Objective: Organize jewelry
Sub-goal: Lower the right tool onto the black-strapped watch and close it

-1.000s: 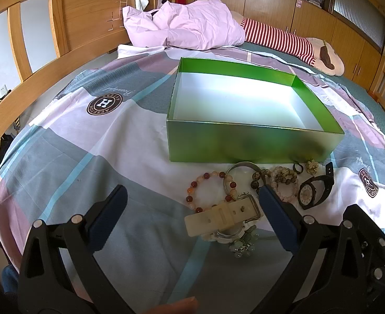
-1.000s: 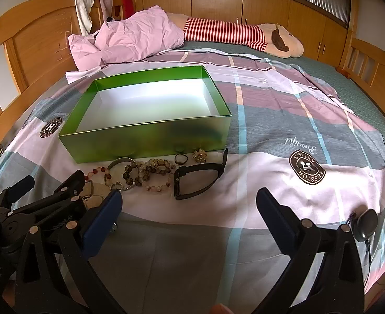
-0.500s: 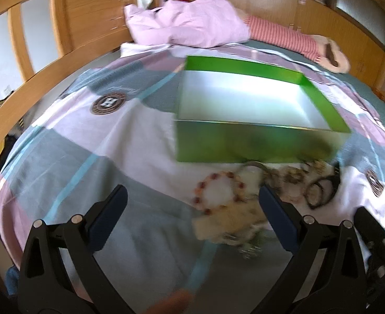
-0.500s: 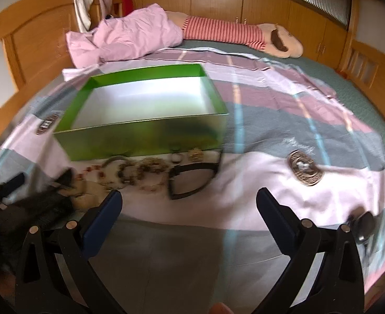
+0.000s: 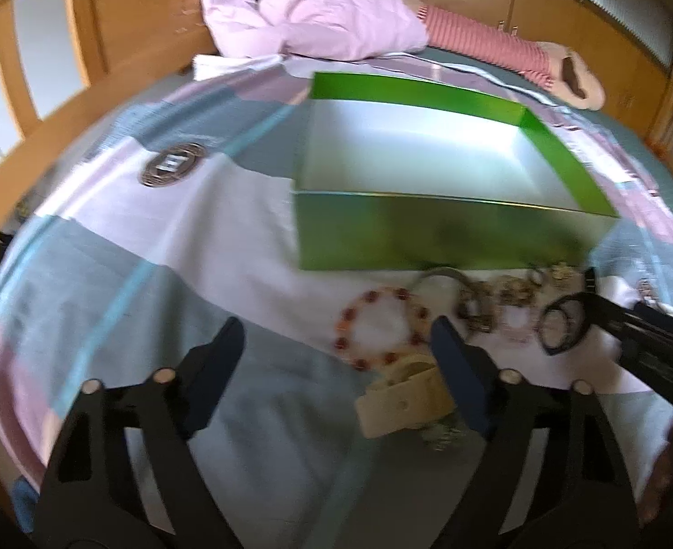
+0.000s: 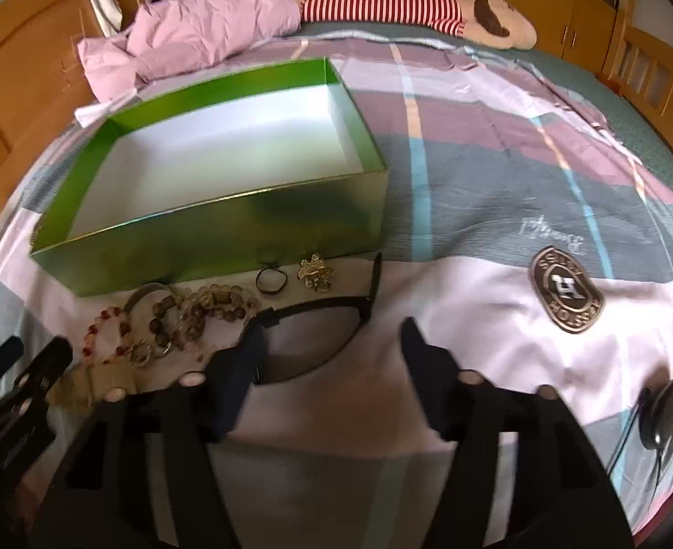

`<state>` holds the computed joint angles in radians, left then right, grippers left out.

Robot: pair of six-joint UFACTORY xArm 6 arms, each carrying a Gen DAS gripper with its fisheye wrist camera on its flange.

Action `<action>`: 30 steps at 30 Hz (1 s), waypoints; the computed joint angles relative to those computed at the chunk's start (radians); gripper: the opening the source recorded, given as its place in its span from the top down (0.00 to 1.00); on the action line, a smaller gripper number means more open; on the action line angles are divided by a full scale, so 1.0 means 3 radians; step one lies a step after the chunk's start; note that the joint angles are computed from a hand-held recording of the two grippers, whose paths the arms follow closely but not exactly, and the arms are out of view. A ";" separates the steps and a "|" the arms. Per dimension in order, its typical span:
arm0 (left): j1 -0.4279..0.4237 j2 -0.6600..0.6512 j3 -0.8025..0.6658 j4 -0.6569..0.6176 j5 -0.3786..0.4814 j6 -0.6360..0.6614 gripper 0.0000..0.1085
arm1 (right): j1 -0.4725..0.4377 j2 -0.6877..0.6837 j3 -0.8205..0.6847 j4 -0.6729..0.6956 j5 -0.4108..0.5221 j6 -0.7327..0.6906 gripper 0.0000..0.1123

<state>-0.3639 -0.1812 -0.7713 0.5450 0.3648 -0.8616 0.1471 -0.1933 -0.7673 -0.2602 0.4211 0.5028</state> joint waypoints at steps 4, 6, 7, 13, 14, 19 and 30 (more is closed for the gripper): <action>-0.0034 0.0046 0.0072 -0.0647 -0.0239 0.0519 0.41 | 0.0023 0.0272 -0.0209 -0.0227 0.0205 0.0198 0.70; -0.0071 0.0092 0.0049 -0.0790 -0.0219 0.0622 0.45 | 0.0034 0.0327 -0.0232 -0.0340 0.0256 0.0236 0.76; -0.0089 0.0120 0.0028 -0.0824 -0.0180 0.0632 0.46 | 0.0038 0.0347 -0.0224 -0.0187 0.0260 0.0104 0.80; -0.0158 0.0158 0.0032 -0.1268 -0.0192 0.0981 0.48 | 0.0072 0.0104 0.0062 0.0054 0.0121 -0.0185 0.94; -0.0166 0.0158 0.0032 -0.1262 -0.0192 0.0987 0.50 | 0.0091 0.0034 0.0119 0.0157 0.0137 -0.0284 0.95; -0.0199 0.0122 0.0045 -0.1303 -0.0189 0.1074 0.63 | 0.0150 -0.0279 0.0339 0.0320 0.0226 -0.0411 0.97; -0.0302 0.0085 0.0058 -0.1437 -0.0190 0.1350 0.66 | 0.0112 -0.0519 0.0563 0.0280 0.0302 -0.0253 0.97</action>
<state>-0.4544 -0.1558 -0.7538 0.1139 0.3078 -0.4565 0.1807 -0.3489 -0.5984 -0.1763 0.5118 0.4270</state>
